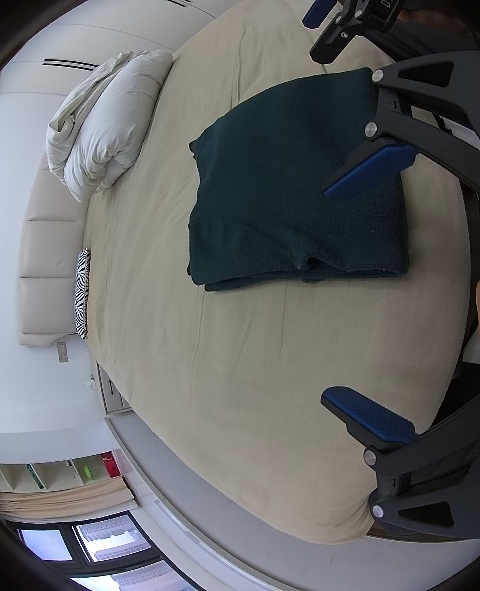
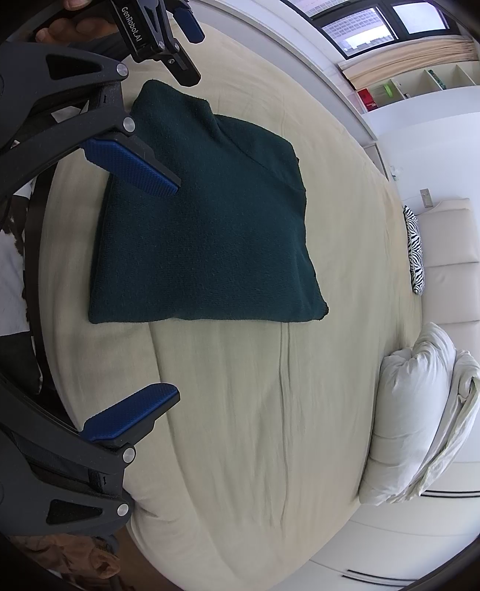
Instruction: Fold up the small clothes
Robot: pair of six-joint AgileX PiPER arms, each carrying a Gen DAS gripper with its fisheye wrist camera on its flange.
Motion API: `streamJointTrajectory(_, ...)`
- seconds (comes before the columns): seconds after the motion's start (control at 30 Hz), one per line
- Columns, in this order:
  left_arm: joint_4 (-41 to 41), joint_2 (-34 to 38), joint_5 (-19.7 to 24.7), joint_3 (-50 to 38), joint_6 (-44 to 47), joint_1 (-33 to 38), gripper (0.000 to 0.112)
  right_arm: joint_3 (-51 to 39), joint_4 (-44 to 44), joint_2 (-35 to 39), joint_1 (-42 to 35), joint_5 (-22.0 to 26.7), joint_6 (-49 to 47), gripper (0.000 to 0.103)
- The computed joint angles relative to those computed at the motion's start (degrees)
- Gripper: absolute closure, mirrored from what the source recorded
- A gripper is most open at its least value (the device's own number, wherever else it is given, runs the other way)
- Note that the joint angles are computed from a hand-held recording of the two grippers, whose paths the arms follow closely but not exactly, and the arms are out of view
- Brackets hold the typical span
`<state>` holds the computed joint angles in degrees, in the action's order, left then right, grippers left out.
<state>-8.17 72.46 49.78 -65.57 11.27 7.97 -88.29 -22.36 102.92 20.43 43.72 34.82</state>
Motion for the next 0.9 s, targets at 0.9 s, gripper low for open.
streamJointTrajectory(0.9, -0.9, 0.2, 0.2, -0.1, 1.5, 0.6, 0.009, 0.1, 1.6, 0.4, -0.8, -0.7, -1.5, 0.0)
